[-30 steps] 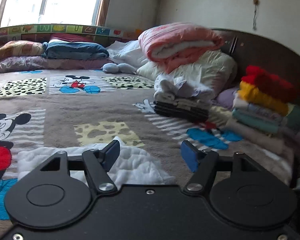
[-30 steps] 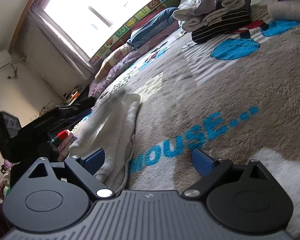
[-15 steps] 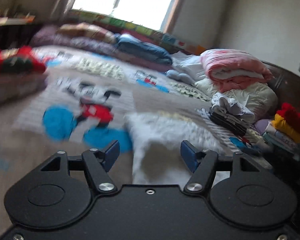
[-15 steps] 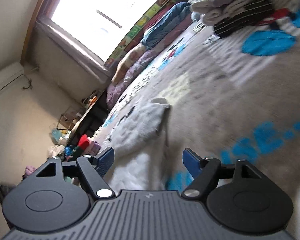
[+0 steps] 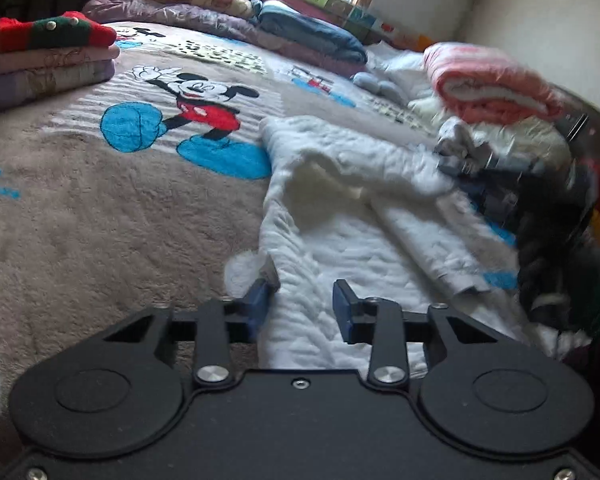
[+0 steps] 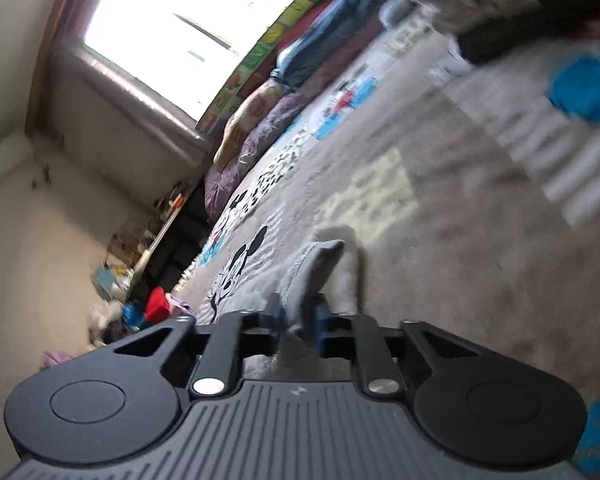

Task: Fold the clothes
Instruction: 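Grasp the folded jacket edge with the right gripper and lift it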

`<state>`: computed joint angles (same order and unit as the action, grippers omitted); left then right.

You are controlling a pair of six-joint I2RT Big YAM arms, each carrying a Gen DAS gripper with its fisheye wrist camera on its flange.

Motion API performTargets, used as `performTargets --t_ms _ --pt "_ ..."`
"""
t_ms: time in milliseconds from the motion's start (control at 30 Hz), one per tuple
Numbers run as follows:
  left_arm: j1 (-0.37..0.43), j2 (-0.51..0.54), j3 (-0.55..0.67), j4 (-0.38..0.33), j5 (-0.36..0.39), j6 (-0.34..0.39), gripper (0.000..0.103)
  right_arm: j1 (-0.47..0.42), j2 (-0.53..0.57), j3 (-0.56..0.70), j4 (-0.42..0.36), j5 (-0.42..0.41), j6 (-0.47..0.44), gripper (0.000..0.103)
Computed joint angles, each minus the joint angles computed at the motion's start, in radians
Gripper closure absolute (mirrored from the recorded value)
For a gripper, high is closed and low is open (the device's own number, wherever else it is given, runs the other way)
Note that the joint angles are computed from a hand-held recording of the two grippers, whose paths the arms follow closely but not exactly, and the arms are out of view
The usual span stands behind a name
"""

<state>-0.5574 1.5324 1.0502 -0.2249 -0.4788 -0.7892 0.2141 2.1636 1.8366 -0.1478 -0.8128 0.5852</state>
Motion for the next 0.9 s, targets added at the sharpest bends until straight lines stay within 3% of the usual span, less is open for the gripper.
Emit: performTargets --t_ms 100,267,467,700,767,833,900 --pt "-0.009 0.002 0.01 0.004 -0.007 0.023 0.094 0.007 -0.004 0.04 -0.028 0.011 -0.07 0.092" --pt "-0.023 0.025 0.049 0.02 -0.003 0.083 0.096 0.013 0.018 0.152 -0.08 0.026 -0.138 0.093" --pt "-0.032 0.095 0.137 -0.016 0.028 0.153 0.097 0.016 0.059 0.299 -0.17 0.052 -0.22 0.093" --pt "-0.024 0.178 0.214 -0.064 0.105 0.167 0.102 0.018 0.129 0.451 -0.28 0.106 -0.283 0.094" --pt "-0.018 0.158 0.184 -0.002 0.156 0.215 0.102 0.02 0.154 0.491 -0.317 0.123 -0.297 0.094" --pt "0.0 0.096 0.105 0.131 0.247 0.268 0.1 0.023 0.179 0.533 -0.361 0.142 -0.313 0.094" --pt "0.023 0.028 0.019 0.25 0.269 0.283 0.1 0.026 0.195 0.554 -0.381 0.155 -0.317 0.094"
